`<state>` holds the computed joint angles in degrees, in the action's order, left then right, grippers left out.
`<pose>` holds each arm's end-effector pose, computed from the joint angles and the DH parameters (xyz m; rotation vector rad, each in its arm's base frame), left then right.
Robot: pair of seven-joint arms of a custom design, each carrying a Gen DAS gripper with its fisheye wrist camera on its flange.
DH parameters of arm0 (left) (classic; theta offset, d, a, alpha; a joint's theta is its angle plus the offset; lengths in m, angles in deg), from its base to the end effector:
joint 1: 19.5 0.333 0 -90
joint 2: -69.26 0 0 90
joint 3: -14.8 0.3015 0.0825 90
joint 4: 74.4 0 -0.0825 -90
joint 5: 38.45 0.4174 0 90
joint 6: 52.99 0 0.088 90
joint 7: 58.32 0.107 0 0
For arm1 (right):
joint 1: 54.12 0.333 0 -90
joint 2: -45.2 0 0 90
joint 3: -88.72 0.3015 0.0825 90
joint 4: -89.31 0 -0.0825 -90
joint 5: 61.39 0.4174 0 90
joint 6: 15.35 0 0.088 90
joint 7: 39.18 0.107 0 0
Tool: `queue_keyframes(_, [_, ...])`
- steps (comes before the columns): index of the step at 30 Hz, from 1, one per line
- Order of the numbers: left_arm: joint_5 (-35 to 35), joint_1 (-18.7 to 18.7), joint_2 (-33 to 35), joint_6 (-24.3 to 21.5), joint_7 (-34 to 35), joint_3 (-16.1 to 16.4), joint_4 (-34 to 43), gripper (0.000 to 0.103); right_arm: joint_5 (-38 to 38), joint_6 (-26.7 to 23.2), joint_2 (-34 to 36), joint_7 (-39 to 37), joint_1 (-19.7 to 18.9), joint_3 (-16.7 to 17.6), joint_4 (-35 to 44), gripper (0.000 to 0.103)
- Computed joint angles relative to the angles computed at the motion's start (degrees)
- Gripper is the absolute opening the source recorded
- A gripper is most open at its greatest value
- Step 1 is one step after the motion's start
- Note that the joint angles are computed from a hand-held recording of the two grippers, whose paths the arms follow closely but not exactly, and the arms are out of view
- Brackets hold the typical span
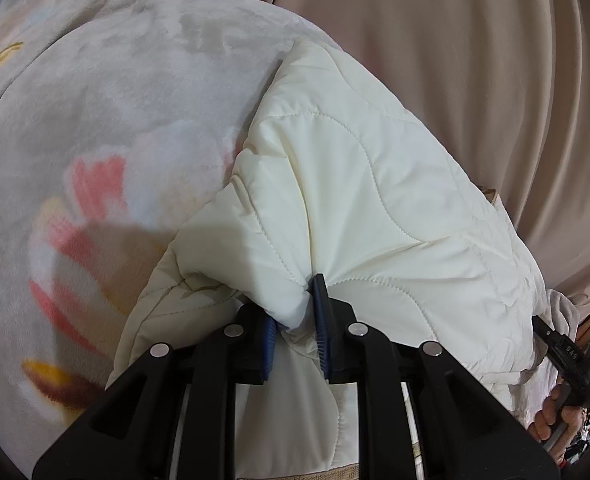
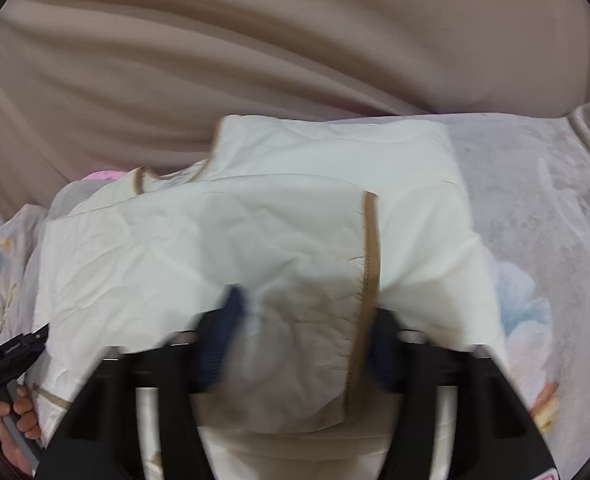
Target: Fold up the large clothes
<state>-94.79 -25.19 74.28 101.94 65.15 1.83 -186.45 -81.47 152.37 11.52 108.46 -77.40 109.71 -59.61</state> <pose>0.6219 -0.1765 0.4664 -1.8408 2.0918 -1.3641 0.4602 0.0124 0.5053 -0.9913 2.1273 -0.8304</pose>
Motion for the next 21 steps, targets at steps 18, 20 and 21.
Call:
queue_keyframes(18, [0.6, 0.0, 0.1, 0.3, 0.0, -0.1, 0.0, 0.018, 7.1, 3.9, -10.4, 5.1, -7.9, 7.2, -3.9, 0.020])
queue_keyframes(20, [0.2, 0.0, 0.0, 0.2, 0.0, -0.2, 0.0, 0.018, 5.5, 4.1, -8.3, 3.8, -9.3, 9.9, 0.2, 0.020])
queue_keyframes(21, [-0.1, 0.0, 0.0, 0.2, 0.2, -0.2, 0.0, 0.018, 4.3, 3.9, -6.3, 2.7, -10.1, 11.2, 2.7, 0.020])
